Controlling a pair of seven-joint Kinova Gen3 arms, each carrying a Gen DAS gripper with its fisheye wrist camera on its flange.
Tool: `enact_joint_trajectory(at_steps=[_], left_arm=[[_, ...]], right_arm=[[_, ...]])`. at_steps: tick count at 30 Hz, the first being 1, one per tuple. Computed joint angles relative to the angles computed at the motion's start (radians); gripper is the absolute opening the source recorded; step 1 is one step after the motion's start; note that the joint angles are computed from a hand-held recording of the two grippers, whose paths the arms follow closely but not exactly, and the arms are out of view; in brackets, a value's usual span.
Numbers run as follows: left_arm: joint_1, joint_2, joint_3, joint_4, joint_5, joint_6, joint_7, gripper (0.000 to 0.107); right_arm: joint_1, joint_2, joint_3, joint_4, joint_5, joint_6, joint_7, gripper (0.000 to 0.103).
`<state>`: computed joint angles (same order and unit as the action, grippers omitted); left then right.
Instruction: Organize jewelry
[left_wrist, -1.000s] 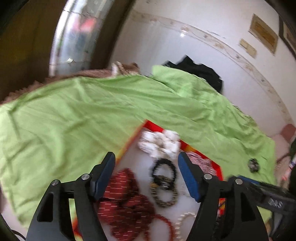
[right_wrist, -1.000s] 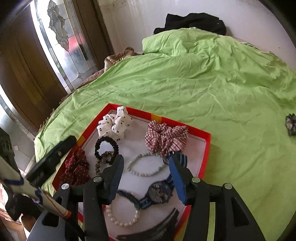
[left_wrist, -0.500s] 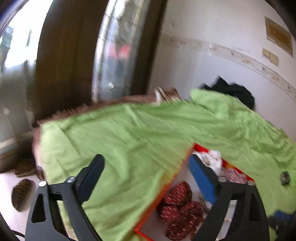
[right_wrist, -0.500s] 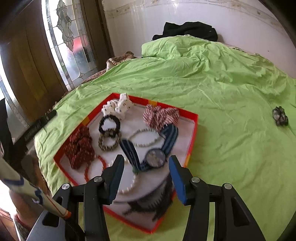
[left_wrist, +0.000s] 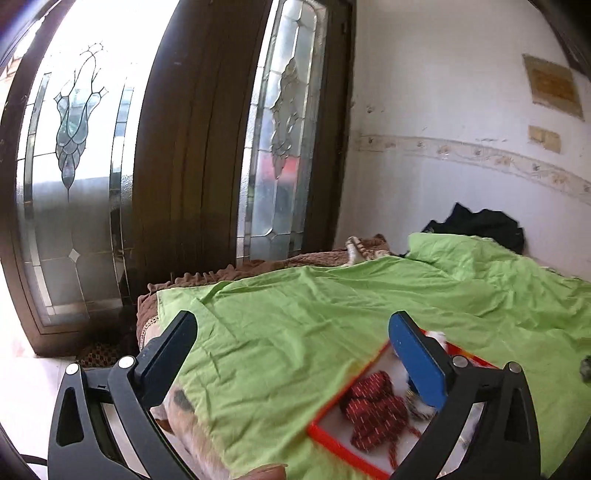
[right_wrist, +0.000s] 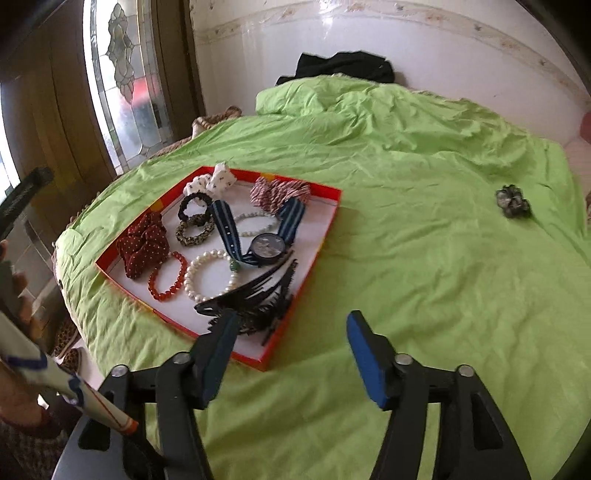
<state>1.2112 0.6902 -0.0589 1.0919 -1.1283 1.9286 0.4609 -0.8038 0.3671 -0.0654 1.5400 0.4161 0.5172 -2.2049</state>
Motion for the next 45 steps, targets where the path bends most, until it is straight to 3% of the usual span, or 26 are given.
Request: enact_joint_trajectory(at_steps=[4, 10, 15, 20, 31, 45], left_arm=[[0.05, 0.016, 0.014, -0.033, -0.002, 0.001, -0.006, 0.103], [0.067, 0.041, 0.018, -0.131, 0.048, -0.012, -0.112, 0.103], [0.065, 0.052, 0.013, -0.177, 0.109, -0.071, -0.197, 0.103], [0.058, 0.066, 0.007, -0.212, 0.166, -0.117, -0.29, 0.103], [0.048, 0.074, -0.004, -0.214, 0.254, -0.184, -0.397, 0.103], [0.022, 0.052, 0.01, -0.147, 0.31, -0.23, -0.391, 0.103]], right_arm=[[-0.038, -0.031, 0.029, 0.058, 0.063, -0.042, -0.057, 0.075], [-0.069, -0.063, 0.049, 0.126, 0.148, -0.083, -0.147, 0.081], [-0.027, -0.076, 0.013, 0.144, 0.117, -0.073, -0.155, 0.084], [-0.052, -0.088, 0.025, 0.163, 0.158, -0.061, -0.23, 0.089], [-0.068, -0.062, 0.005, 0.145, 0.208, 0.002, -0.289, 0.09], [-0.078, -0.023, -0.011, 0.109, 0.215, 0.065, -0.279, 0.091]])
